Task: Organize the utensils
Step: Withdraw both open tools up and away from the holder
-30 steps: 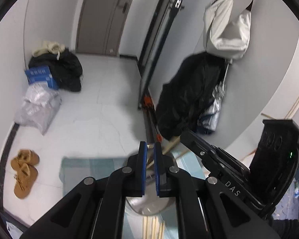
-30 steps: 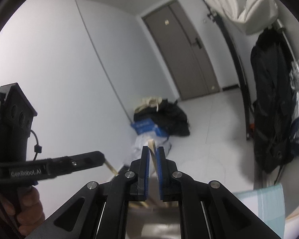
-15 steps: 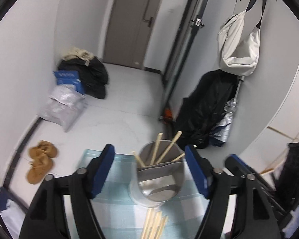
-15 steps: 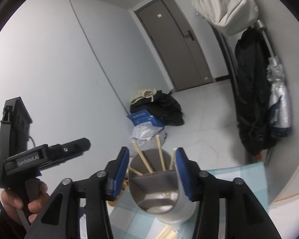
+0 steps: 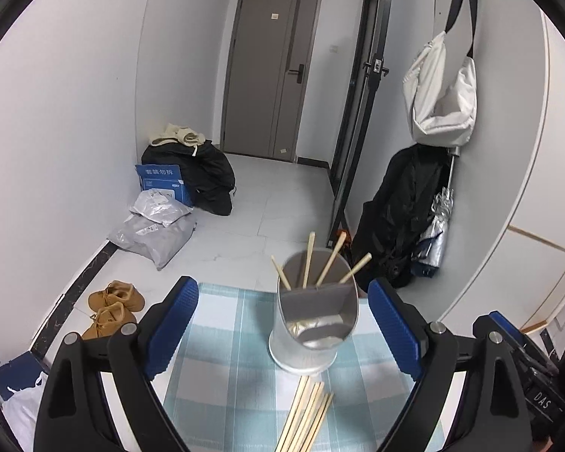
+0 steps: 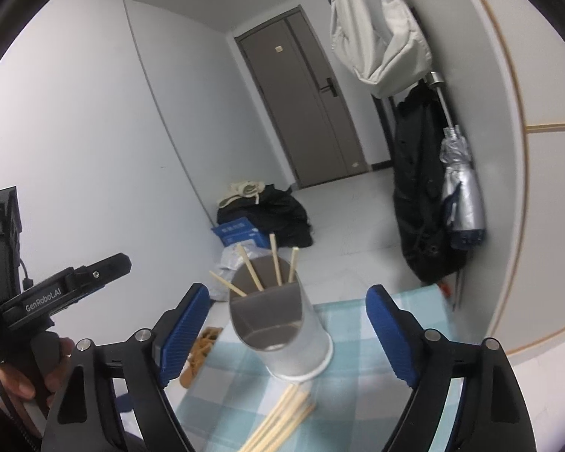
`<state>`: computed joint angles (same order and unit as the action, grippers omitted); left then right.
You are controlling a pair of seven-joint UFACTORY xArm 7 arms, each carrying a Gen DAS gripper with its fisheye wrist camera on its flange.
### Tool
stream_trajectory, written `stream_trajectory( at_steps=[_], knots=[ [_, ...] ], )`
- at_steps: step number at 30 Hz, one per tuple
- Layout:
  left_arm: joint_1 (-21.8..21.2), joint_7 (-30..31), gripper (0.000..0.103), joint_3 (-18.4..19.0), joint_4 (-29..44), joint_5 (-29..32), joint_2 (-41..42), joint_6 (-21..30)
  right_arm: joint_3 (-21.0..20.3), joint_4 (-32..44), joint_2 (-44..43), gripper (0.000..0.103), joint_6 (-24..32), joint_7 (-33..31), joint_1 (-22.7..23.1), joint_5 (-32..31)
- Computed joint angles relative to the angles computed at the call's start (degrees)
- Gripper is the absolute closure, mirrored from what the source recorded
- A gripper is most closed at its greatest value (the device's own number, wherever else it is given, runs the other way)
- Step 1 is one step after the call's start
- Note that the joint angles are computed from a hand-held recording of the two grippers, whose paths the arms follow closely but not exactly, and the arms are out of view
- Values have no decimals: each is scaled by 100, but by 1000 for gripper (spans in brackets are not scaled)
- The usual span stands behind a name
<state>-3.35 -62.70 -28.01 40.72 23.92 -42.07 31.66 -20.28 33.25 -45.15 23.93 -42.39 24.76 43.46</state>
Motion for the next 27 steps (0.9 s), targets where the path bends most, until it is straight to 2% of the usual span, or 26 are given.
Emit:
stream_trajectory(
  at_steps=[5, 8, 14, 17, 19, 27],
  knots=[
    [-1, -300, 7, -198, -292, 13, -246, 39, 184, -476, -442, 15, 21, 81, -316, -274],
    [-18, -473, 6, -357, -477, 69, -415, 111, 200, -743, -626, 15, 26, 141, -408, -448],
    [-157, -614, 6, -443, -691, 98, -447, 105, 299, -1108, -770, 15, 29, 376, -609, -809],
    [-123, -723, 6, -536, -759, 182, -412, 94, 303, -1281, -870, 15, -37, 411, -602, -934],
    [-183, -768, 6, -471, -847, 162, -348, 3, 352, -1404, -925, 15, -83, 489, -636, -1031],
    [-129, -1023, 6, -516, -1148, 329, -200, -234, 307, -1565, -611, 15, -107, 662, -584, -1274]
  ],
)
